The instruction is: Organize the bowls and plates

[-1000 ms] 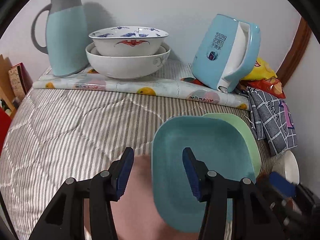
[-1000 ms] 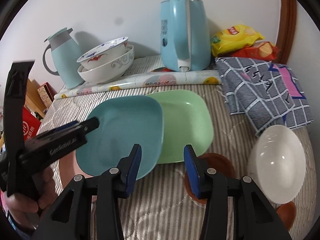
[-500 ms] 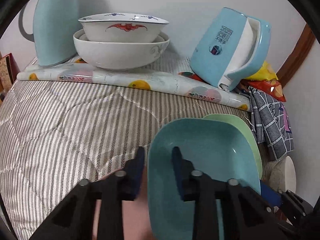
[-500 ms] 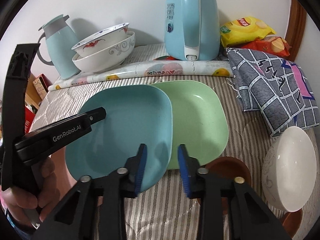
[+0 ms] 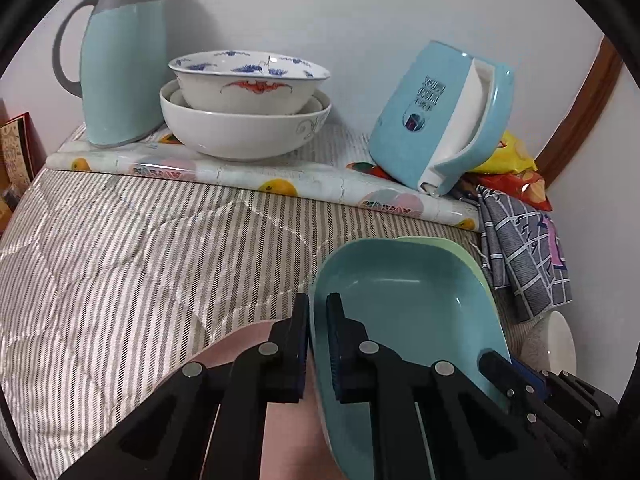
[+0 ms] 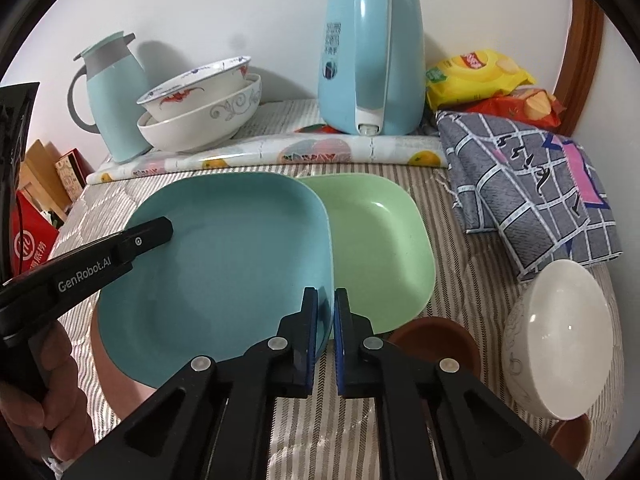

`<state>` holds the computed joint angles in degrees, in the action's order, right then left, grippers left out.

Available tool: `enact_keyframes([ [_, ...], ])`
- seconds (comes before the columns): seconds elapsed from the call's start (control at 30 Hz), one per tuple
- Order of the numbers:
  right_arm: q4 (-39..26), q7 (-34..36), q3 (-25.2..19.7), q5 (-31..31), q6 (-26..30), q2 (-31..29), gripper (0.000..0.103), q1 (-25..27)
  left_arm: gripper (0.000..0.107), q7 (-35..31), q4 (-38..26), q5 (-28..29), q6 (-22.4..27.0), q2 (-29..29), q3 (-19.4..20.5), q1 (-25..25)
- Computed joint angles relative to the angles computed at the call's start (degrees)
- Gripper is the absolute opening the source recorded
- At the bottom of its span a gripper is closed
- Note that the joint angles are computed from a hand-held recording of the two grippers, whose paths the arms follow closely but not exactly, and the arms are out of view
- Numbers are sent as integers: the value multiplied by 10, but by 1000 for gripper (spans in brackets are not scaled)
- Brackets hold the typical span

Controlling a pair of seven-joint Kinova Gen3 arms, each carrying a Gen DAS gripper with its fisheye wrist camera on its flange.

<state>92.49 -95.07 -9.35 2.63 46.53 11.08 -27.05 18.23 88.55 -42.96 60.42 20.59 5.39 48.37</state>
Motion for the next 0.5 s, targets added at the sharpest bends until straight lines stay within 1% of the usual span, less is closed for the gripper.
enact_keyframes([
  [0.27, 19, 11, -7, -11, -7, -40, 7, 3, 9, 46, 8, -25, 39, -24, 14, 29],
  [0.5, 29, 22, -17, -21, -9, -69, 6, 1, 9, 87, 2, -40, 102, -33, 36, 55],
])
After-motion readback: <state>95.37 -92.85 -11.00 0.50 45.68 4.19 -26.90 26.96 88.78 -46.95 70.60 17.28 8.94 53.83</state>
